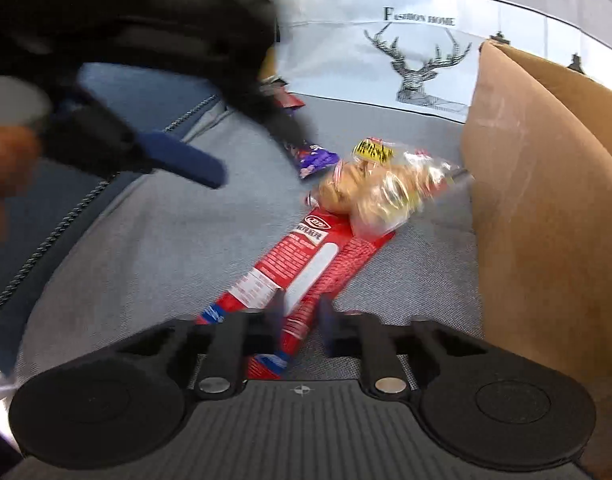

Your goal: Organize snacks

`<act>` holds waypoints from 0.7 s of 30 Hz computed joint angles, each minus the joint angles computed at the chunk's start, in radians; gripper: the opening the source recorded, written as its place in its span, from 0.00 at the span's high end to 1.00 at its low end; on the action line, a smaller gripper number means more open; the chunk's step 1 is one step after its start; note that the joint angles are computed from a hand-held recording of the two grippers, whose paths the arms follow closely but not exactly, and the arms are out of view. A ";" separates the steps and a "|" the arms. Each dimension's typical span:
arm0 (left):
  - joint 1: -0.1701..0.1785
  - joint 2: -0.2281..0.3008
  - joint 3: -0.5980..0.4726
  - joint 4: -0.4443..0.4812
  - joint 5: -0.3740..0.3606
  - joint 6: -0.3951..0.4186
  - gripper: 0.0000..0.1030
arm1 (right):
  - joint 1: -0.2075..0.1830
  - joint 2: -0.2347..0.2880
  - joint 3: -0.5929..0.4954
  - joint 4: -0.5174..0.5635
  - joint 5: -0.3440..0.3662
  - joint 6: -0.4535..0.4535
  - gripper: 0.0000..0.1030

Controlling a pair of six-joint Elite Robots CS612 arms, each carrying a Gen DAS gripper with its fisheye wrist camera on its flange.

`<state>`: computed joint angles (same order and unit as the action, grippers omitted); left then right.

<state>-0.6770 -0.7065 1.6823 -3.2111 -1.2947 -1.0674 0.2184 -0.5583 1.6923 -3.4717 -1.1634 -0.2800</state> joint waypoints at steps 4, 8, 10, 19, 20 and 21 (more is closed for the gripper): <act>0.008 0.032 -0.067 0.051 -0.013 0.040 0.18 | -0.014 -0.020 0.007 0.069 0.025 -0.015 0.92; 0.026 0.071 -0.140 0.099 -0.057 0.126 0.12 | -0.009 -0.011 -0.009 0.060 0.021 -0.003 0.41; 0.031 0.083 -0.166 0.125 -0.055 0.196 0.11 | -0.007 -0.005 -0.020 0.062 0.028 0.011 0.34; 0.049 0.139 -0.269 0.236 -0.106 0.434 0.11 | -0.009 0.003 -0.044 0.101 0.035 0.018 0.33; 0.051 0.144 -0.275 0.244 -0.111 0.445 0.11 | -0.008 0.003 -0.043 0.100 0.034 0.018 0.32; 0.051 0.149 -0.279 0.245 -0.107 0.455 0.11 | -0.007 0.004 -0.044 0.099 0.032 0.016 0.30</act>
<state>-0.6258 -0.5580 1.4030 -2.9662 -1.4016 -0.6129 0.2113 -0.5547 1.6484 -3.3725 -1.1312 -0.2643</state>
